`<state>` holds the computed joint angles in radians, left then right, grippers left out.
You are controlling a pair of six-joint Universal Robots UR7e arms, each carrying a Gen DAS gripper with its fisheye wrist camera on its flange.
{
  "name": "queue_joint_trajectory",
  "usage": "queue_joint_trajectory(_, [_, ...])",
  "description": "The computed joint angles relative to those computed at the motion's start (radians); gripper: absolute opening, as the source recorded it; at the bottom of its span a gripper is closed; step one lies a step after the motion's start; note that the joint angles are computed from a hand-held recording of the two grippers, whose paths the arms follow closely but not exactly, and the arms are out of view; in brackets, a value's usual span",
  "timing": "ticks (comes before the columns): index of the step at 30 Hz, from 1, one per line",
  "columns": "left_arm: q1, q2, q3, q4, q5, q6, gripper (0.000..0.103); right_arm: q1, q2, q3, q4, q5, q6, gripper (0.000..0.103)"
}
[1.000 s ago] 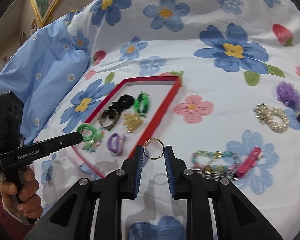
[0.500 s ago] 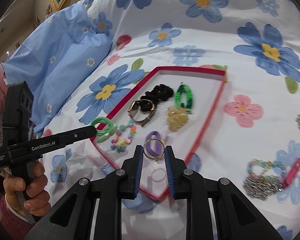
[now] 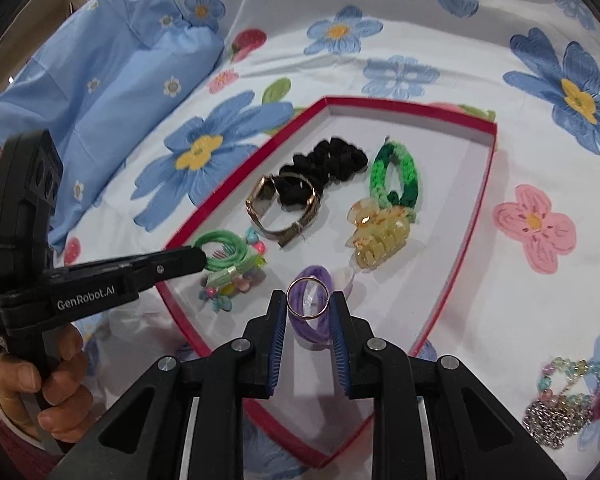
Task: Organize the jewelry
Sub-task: 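Carry the green hair tie and gold ring into the box lid and open both tools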
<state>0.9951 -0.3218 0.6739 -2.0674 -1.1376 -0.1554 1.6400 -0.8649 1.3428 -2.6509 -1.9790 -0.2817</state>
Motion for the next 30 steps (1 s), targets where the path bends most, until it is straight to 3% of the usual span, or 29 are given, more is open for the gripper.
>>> queue_joint_trajectory(13, [0.005, 0.017, -0.024, 0.034, 0.013, -0.007, 0.005, -0.010, 0.007, -0.007, 0.016, 0.016, 0.011, 0.026])
queue_joint_trajectory(22, [-0.002, 0.010, -0.014, 0.025, 0.024, -0.008, 0.013, -0.010, 0.000, -0.003, 0.019, 0.028, 0.015, 0.026])
queue_joint_trajectory(24, [-0.002, 0.004, -0.005, 0.021, 0.024, -0.014, 0.018, -0.010, -0.003, -0.001, 0.016, 0.033, 0.017, 0.027])
queue_joint_trajectory(30, [-0.005, -0.009, 0.015, 0.010, 0.029, -0.019, 0.018, -0.009, -0.008, 0.005, 0.018, 0.032, 0.018, 0.028])
